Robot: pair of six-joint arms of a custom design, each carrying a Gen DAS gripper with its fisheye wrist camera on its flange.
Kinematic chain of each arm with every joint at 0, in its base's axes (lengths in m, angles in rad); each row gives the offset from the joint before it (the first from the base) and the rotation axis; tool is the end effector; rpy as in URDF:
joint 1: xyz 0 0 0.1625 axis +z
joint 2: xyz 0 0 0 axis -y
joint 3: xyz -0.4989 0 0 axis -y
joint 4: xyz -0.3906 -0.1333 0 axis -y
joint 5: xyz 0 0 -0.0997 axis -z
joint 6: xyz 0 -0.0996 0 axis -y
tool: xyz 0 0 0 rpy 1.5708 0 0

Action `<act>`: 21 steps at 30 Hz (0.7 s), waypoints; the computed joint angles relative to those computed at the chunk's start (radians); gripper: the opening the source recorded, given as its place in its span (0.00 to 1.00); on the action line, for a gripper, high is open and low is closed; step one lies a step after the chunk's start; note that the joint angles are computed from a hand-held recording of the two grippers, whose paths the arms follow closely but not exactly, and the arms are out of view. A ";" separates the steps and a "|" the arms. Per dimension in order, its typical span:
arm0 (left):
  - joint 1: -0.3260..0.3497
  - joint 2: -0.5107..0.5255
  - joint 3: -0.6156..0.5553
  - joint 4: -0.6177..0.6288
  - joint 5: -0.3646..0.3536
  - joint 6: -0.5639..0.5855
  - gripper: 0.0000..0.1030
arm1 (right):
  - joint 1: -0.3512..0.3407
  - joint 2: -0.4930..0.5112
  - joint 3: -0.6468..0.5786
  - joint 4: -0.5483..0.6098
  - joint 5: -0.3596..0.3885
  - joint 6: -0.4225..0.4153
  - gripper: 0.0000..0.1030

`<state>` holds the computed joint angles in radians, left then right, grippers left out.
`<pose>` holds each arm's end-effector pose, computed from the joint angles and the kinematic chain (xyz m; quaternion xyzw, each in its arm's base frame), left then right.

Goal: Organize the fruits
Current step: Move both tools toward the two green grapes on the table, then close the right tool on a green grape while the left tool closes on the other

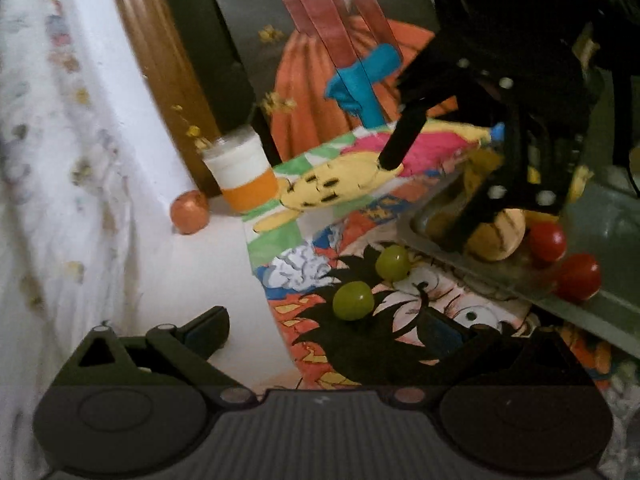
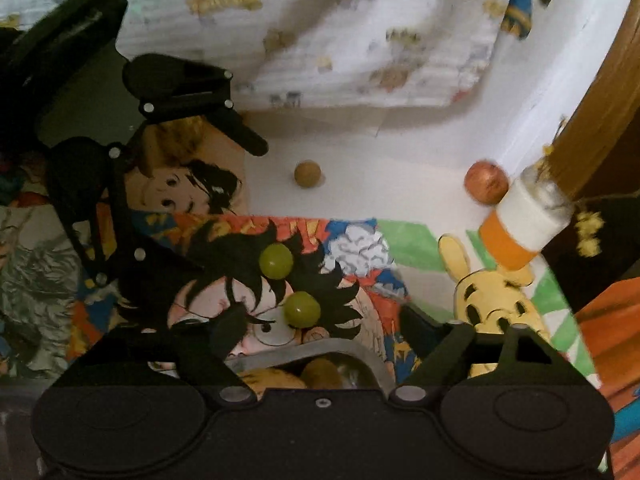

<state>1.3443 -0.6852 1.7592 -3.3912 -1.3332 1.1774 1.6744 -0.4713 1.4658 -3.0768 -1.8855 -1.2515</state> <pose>-0.0070 -0.7284 0.1315 0.5640 0.7339 -0.2714 0.2638 0.1837 -0.7758 0.0277 0.5681 -0.7693 0.1275 0.2630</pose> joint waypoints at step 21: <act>0.007 0.019 -0.115 0.273 -0.041 0.036 0.57 | -0.018 0.034 -0.115 0.253 0.006 -0.038 0.36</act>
<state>1.3511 -0.6665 1.6440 -3.1177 -1.3739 1.2135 1.6565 -0.4369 1.3509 -2.8234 -1.8793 -1.2899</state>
